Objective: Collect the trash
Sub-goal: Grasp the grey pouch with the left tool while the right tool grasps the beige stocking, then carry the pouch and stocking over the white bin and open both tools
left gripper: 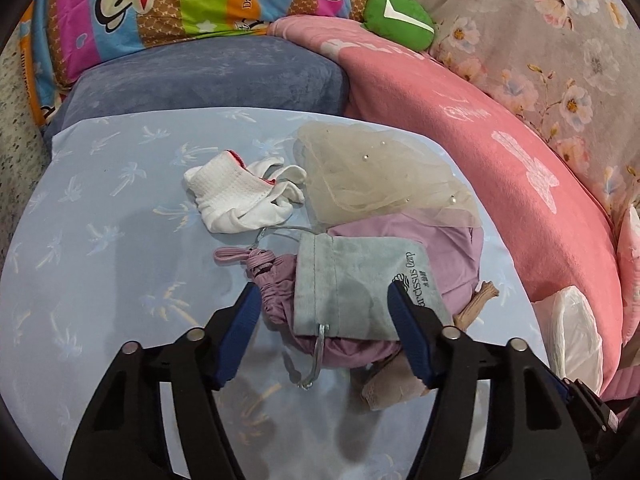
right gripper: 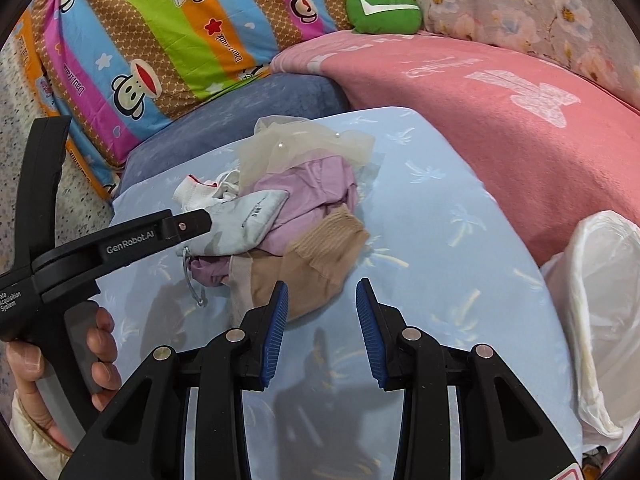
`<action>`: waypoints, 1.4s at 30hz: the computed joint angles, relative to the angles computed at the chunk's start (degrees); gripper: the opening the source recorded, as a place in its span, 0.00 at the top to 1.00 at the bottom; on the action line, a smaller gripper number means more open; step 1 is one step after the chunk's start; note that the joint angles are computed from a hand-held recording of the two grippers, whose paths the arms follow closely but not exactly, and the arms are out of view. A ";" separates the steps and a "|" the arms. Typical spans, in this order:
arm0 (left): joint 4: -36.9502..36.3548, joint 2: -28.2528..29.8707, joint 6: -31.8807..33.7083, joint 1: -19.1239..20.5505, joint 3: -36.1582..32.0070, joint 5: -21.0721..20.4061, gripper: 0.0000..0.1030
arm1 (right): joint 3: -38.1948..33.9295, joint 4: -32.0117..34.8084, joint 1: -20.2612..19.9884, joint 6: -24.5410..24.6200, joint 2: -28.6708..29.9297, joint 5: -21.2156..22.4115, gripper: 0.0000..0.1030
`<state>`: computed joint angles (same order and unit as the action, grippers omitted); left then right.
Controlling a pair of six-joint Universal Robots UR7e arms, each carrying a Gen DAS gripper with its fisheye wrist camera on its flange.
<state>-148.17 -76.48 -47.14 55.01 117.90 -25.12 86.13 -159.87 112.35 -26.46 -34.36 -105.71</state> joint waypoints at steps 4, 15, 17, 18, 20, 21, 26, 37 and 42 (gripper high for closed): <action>-2.23 0.27 2.95 0.91 -0.40 -1.81 0.64 | -2.09 1.64 0.19 0.96 1.84 0.22 0.66; -5.21 -0.13 5.05 0.85 0.67 -3.11 0.90 | -5.73 7.45 -0.62 4.44 4.72 1.50 0.92; -5.41 -0.30 5.21 0.38 0.97 -3.05 0.92 | -5.05 7.44 -0.82 4.62 4.41 1.58 0.97; -5.49 -0.25 5.32 0.13 0.97 -2.95 0.92 | -4.58 7.07 -0.87 4.51 4.13 1.69 0.99; -5.19 -0.32 5.08 -0.65 1.17 -2.26 0.94 | -3.71 6.00 -0.85 4.12 3.49 1.89 0.99; -5.16 -0.41 5.01 -1.09 1.27 -2.01 0.94 | -3.31 5.56 -0.83 3.94 3.10 2.04 0.99; -5.34 -0.05 5.16 -3.16 0.88 -0.63 0.95 | -1.87 3.64 -0.52 3.20 0.75 3.61 0.99; -8.82 3.18 10.58 -7.77 -2.03 1.81 0.95 | 0.98 -0.31 -1.12 2.94 -5.03 6.27 0.99; -11.72 6.68 15.06 -9.22 -4.97 1.26 0.95 | 2.27 -2.04 -2.06 3.10 -7.90 6.83 0.99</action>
